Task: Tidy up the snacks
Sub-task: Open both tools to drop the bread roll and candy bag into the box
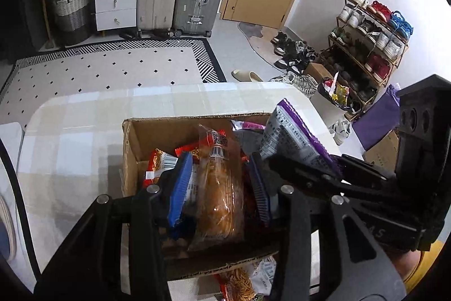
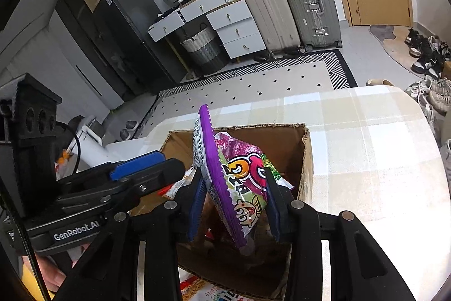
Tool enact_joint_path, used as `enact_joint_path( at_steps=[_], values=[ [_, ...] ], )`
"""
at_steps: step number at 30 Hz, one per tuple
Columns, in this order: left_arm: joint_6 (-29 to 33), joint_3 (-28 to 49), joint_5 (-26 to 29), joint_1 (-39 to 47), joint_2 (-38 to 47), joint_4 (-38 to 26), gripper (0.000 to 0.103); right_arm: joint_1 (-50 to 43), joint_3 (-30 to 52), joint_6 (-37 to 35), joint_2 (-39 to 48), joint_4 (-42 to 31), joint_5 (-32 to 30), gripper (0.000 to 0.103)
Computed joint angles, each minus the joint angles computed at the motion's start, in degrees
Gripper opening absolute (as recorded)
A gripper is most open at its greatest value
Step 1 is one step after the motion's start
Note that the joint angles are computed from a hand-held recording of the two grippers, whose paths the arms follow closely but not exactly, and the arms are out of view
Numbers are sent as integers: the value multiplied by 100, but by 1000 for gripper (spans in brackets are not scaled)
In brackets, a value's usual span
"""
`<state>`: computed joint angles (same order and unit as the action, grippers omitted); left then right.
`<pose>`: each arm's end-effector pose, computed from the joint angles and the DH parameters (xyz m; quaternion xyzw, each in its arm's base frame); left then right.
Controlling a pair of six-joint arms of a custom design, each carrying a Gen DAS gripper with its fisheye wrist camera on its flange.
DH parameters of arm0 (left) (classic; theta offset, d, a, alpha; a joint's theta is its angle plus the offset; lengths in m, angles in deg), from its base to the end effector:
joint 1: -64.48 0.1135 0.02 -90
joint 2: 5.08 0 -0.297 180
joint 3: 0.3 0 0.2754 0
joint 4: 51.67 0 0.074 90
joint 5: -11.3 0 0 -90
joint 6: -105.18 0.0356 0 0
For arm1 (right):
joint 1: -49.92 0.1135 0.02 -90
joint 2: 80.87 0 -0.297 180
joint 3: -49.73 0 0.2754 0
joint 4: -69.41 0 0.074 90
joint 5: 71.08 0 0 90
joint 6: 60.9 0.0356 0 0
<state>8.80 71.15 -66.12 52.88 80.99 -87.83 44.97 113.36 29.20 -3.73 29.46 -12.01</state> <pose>0.3265 -0.0749 0.2560 0.0794 0.9337 -0.1541 0.3134 0.2844 -0.0063 0.2547 -0.0432 0.9180 0.2402 0.3126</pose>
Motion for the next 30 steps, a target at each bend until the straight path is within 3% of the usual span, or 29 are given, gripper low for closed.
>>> enact_joint_path(
  at_steps=[4, 9, 12, 20, 30],
  values=[
    [-116, -75, 49, 75, -131, -83, 57, 42, 19, 0, -25, -97, 147, 40],
    [-176, -149, 69, 143, -305, -191, 59, 93, 30, -66, -147, -245, 298, 42],
    [-191, -213, 78, 160, -453, -244, 66, 35, 6, -120, -272, -302, 269, 50],
    [-196, -376, 204, 196, -977, -540, 76, -125, -7, -285, -771, -590, 116, 50],
    [-523, -754, 108, 79, -2583, -1260, 78, -570, -180, -754, -2521, -1582, -303, 50]
  ],
)
